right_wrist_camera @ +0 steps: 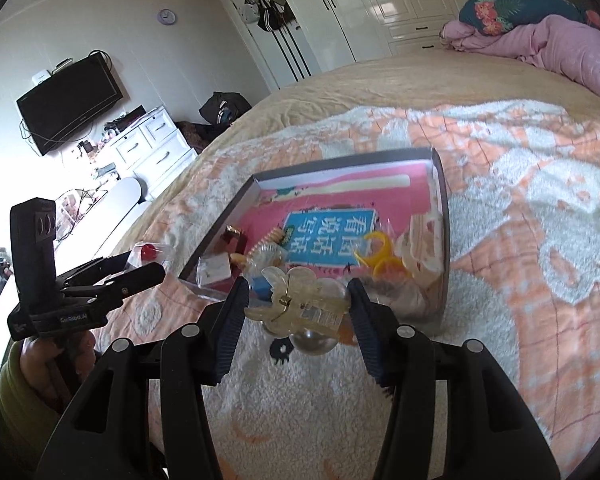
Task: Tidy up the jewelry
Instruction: 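Carry the red-bead bag and pearl clip over the gray box with both tools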
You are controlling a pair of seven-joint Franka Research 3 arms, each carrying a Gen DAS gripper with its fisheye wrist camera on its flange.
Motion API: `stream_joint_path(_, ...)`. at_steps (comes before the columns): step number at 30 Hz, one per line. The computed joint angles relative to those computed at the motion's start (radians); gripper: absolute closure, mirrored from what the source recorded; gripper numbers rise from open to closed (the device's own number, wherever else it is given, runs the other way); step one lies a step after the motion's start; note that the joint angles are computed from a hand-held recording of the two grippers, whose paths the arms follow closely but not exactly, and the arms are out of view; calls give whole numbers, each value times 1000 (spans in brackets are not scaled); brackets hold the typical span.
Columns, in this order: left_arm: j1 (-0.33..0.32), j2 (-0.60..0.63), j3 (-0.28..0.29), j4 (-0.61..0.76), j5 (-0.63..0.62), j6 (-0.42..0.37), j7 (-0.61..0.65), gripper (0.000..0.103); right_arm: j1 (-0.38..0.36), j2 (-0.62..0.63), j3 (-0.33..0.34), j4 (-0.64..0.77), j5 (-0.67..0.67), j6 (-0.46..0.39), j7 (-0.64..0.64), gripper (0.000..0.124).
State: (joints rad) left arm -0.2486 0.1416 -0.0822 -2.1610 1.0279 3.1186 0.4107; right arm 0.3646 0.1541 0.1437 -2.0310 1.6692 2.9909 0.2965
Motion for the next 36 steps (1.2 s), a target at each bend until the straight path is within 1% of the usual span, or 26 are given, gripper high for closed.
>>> stream_joint_path(5, 9, 55, -21, 59, -95, -19, 112, 24, -2, 30, 1, 55, -65, 17, 27, 74)
stream_joint_path(7, 1, 74, -15, 75, -124, -22, 146, 24, -7, 44, 5, 73, -98, 20, 52, 74)
stream_joint_path(8, -5, 84, -9, 85, -134, -26, 158, 24, -11, 56, 6, 86, -123, 22, 72, 74)
stream_joint_path(11, 4, 118, -22, 106, -216, -31, 237, 24, -24, 83, 15, 111, -184, 28, 121, 74)
stream_joint_path(17, -9, 157, -12, 125, -315, -25, 330, 24, -56, 138, 44, 150, -303, 39, 224, 74)
stream_joint_path(24, 1, 195, -33, 141, -433, -21, 450, 24, -78, 201, 69, 180, -480, 57, 369, 74)
stream_joint_path(26, 9, 208, -47, 148, -466, -28, 487, 24, -68, 215, 58, 180, -559, 63, 439, 74)
stream_joint_path(27, 9, 212, -49, 150, -479, -30, 500, 24, -67, 220, 57, 178, -589, 67, 462, 74)
stream_joint_path(31, 4, 221, -49, 153, -518, -28, 542, 24, -34, 245, 14, 173, -745, 76, 604, 74)
stream_joint_path(32, 8, 222, -53, 152, -529, -26, 551, 24, -36, 250, 15, 172, -768, 77, 625, 74)
stream_joint_path(36, 9, 227, -54, 152, -561, -23, 576, 24, -81, 262, 64, 172, -816, 86, 654, 74)
